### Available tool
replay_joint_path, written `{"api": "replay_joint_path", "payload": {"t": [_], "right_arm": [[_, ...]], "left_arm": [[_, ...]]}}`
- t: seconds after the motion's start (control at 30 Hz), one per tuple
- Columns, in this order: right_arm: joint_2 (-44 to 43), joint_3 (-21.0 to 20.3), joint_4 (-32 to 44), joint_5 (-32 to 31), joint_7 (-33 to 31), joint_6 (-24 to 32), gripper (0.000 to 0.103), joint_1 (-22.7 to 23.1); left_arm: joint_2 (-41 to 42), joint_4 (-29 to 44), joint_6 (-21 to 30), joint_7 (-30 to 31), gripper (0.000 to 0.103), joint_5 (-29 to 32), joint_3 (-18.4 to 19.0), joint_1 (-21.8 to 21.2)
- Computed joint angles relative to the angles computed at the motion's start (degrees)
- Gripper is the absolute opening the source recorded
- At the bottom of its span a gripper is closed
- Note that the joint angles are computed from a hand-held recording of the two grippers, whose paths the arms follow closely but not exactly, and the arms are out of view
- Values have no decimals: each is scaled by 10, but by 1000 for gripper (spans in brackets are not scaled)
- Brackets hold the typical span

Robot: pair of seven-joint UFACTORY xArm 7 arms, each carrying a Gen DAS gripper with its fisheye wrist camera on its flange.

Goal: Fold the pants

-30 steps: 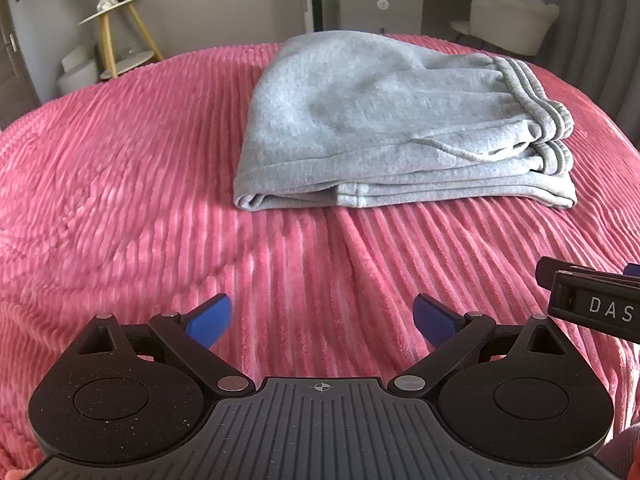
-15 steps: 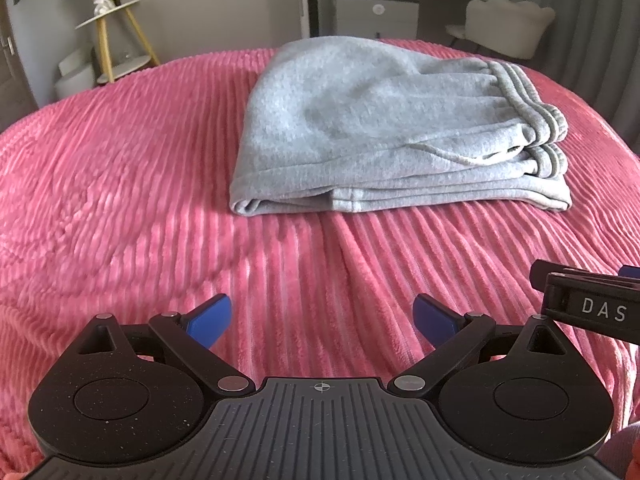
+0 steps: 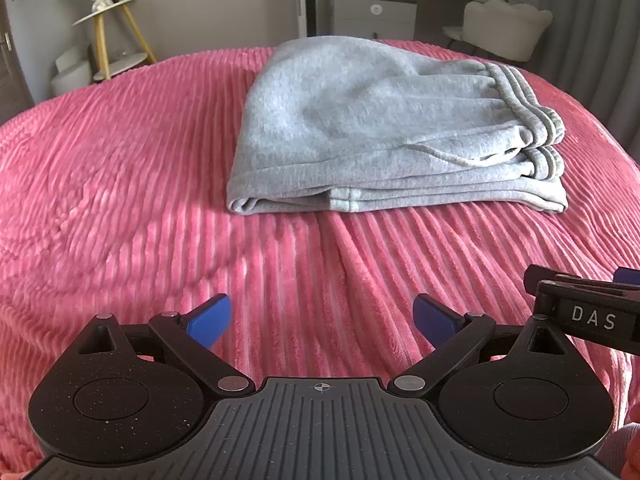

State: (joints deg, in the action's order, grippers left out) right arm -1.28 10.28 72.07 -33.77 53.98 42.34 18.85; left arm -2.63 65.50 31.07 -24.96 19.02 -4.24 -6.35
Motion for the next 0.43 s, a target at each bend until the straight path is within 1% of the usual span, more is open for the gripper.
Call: {"api": "replay_joint_path", "payload": {"t": [0.1,0.27,0.43], "right_arm": [[1,0,2,0,-2,1,98,0],[2,-1,3,2,-3,2,98,1],[2,-1,2,1,-2,2,98,2]], "left_arm": [[2,2,2,3,100,-1,0,-1],[4,4,9,-4,100,15,-1,-2],[2,-1,3,-6,100,21,-1,-2]]}}
